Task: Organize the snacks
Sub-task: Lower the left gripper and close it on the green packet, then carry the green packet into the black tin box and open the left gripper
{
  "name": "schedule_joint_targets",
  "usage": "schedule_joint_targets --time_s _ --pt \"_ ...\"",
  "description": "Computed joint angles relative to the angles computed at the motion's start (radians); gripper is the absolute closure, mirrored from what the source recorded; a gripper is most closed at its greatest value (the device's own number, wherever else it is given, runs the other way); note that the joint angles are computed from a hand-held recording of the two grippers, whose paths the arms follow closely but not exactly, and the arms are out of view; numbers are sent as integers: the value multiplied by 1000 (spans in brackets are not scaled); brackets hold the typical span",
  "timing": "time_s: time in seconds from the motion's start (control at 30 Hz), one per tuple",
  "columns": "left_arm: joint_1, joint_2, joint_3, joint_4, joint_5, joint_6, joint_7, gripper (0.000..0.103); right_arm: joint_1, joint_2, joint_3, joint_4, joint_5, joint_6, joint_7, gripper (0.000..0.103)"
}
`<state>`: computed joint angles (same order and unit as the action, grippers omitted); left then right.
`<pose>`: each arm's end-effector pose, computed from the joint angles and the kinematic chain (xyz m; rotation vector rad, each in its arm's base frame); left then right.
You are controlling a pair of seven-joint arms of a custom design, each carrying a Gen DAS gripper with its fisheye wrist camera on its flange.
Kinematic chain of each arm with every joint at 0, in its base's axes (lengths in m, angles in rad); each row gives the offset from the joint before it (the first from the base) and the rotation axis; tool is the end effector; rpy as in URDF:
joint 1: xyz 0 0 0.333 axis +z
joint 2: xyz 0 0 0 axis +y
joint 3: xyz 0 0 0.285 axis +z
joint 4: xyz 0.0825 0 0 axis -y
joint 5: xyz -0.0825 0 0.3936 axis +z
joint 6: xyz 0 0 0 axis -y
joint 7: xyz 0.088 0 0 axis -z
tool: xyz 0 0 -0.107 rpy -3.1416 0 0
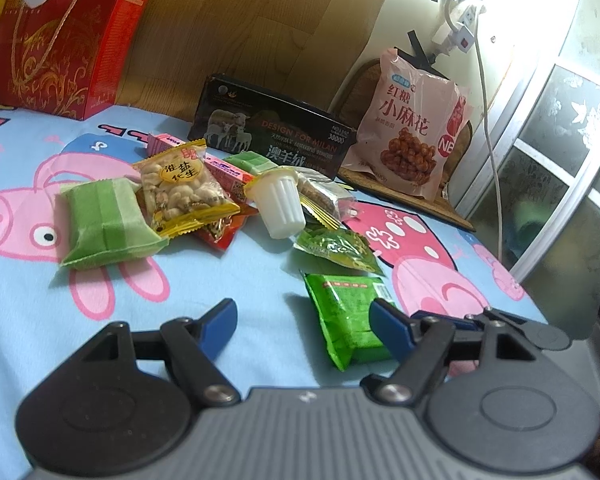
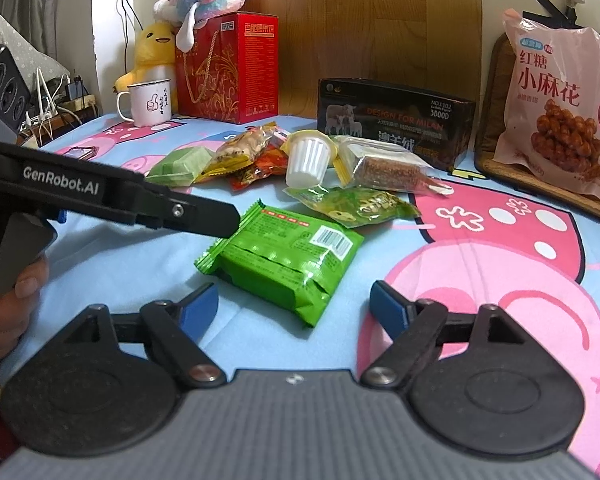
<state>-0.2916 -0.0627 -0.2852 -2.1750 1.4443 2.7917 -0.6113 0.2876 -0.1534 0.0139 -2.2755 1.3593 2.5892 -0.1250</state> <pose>0.4434 -0.3445 0.4258 -1.9757 1.3863 -1.2225 0.5167 0.1416 0.4229 -2.0546 0.6745 -0.3466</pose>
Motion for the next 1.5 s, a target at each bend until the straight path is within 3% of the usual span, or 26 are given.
schedule_joint_targets --time_s 0.17,0.23,0.3,0.37,0.43,0.53,0.6,0.67,0.73,0.87,1.07,1.23,1.27,1.3,1.33,1.37,1.43,1.5 --pt "13 14 13 15 41 78 -46 35 0 2 -1 2 4 -2 -1 20" --pt "19 46 22 46 47 131 -54 41 1 2 0 3 13 4 -9 26" --pt "14 78 26 76 -5 148 20 57 2 4 0 5 23 3 -21 41" --pt "3 100 29 96 -66 147 87 60 3 2 0 3 34 1 -45 55" --pt "-10 89 29 93 -96 122 116 61 5 -8 2 -5 36 4 -56 62" --pt "-16 35 25 68 -45 111 62 61 -3 -30 -15 -8 18 -60 -25 62" --pt "-9 5 20 62 -23 101 40 61 -17 -32 -39 13 18 -150 6 62" --pt "6 -1 21 83 -20 96 41 61 -28 -14 -52 54 39 -220 21 62" --pt "25 17 30 129 -53 92 87 61 -32 21 -44 110 69 -230 4 62" --pt "51 128 61 300 -123 67 236 61 -36 156 -7 299 153 -182 -32 62" --pt "80 419 104 663 -446 46 624 59 -35 476 77 722 68 -3 58 62" --pt "69 652 106 962 -646 -100 851 53 -12 694 123 961 -40 143 28 60" --pt "65 674 110 987 -670 -115 875 53 -8 716 128 975 -70 156 24 60" --pt "60 676 118 982 -684 -108 883 53 -7 725 137 972 -88 179 11 51" --pt "56 660 134 945 -684 -66 870 52 -28 723 172 960 -46 207 -57 32" --pt "45 633 159 899 -673 -25 842 51 -59 711 212 939 12 226 -124 28" --pt "-1 570 227 810 -626 26 761 51 -122 681 261 900 74 192 -149 27" --pt "-36 495 275 706 -559 80 665 51 -154 648 261 864 76 147 -82 28"
